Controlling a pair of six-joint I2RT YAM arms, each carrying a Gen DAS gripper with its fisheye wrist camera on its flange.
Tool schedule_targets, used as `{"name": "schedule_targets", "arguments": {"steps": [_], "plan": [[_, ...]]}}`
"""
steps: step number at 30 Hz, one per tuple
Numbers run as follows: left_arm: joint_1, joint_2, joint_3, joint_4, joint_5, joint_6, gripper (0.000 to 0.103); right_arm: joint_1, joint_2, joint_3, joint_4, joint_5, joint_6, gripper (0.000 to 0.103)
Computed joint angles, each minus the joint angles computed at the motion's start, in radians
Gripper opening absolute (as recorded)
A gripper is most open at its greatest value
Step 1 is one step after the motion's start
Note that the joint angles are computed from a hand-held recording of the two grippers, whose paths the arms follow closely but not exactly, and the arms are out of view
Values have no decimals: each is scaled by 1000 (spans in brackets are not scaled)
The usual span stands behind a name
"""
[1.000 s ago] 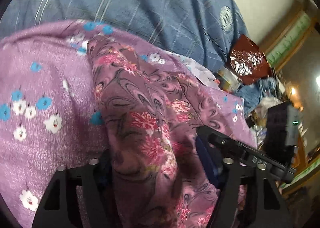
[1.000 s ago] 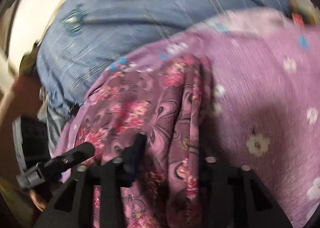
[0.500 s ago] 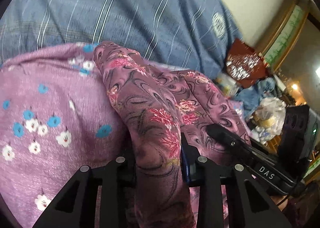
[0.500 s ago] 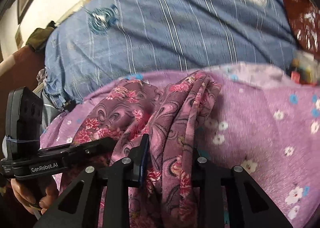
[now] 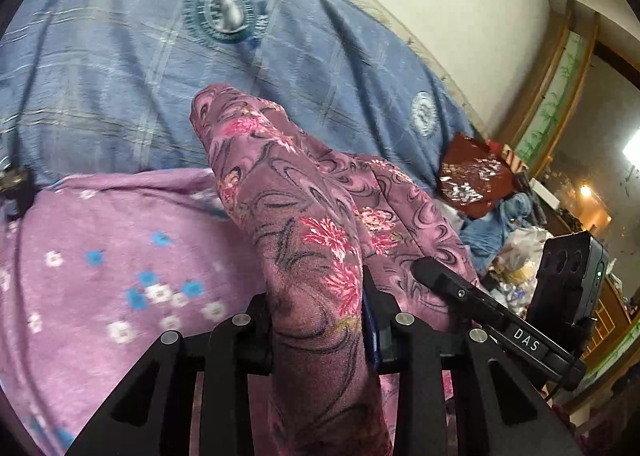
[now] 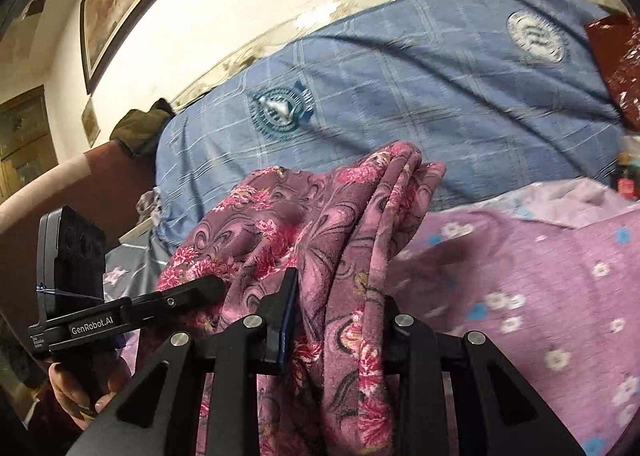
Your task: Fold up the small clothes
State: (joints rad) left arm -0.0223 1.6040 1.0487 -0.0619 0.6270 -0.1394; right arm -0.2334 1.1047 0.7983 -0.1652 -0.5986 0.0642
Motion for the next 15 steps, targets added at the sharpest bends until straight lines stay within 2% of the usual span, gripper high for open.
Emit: {"name": "schedule_targets", "arguments": {"steps": [6,11,15], "plan": [[67,-50,-29,-107,-2,39,30,167,49,-7,9,124,43,28],[78,-41,-9,-190,-50,52,30,240,121,4,13,184,71,28],[57,11,42,-266,-135,35,31,290,183,10,-1,244,78,28]]}}
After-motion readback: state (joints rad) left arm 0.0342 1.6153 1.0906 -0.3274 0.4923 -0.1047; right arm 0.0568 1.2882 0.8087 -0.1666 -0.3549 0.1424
